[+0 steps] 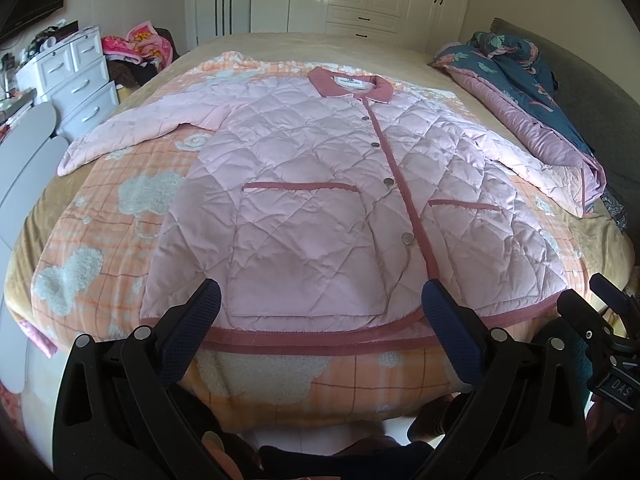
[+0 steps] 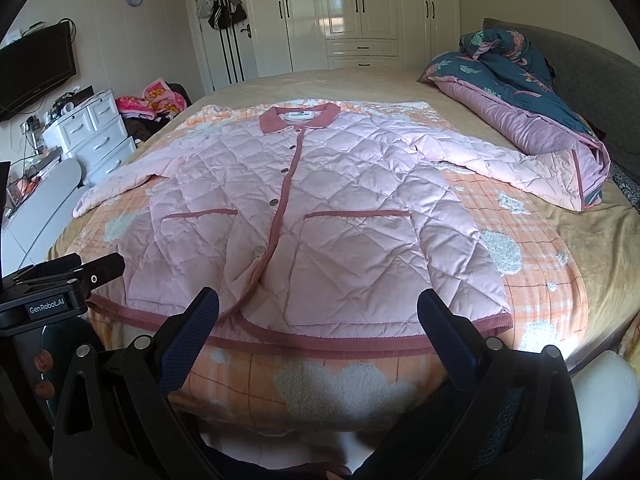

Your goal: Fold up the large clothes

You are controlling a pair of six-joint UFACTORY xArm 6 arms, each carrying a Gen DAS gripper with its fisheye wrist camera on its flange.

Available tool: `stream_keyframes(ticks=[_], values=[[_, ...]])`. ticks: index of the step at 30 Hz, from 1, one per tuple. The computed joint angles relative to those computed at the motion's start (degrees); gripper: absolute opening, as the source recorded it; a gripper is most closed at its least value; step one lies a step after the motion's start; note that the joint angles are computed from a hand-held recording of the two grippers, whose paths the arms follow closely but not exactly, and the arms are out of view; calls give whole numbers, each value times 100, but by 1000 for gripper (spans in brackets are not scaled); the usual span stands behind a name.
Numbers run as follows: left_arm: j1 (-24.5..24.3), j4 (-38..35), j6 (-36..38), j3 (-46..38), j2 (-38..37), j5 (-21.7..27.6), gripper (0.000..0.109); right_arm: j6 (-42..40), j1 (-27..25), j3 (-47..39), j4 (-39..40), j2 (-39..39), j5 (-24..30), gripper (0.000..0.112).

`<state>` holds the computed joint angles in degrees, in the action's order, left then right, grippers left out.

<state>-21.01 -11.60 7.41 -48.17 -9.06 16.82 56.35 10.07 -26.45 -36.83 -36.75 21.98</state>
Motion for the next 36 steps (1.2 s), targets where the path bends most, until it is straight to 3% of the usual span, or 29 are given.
stream_keyframes(ticks=[24, 36], values=[[-12, -268, 229, 0, 43, -56, 94, -50, -20, 24, 68, 64, -26, 99], [15, -462, 408, -372, 429, -70, 94, -383, -144, -242, 295, 413, -90, 99]])
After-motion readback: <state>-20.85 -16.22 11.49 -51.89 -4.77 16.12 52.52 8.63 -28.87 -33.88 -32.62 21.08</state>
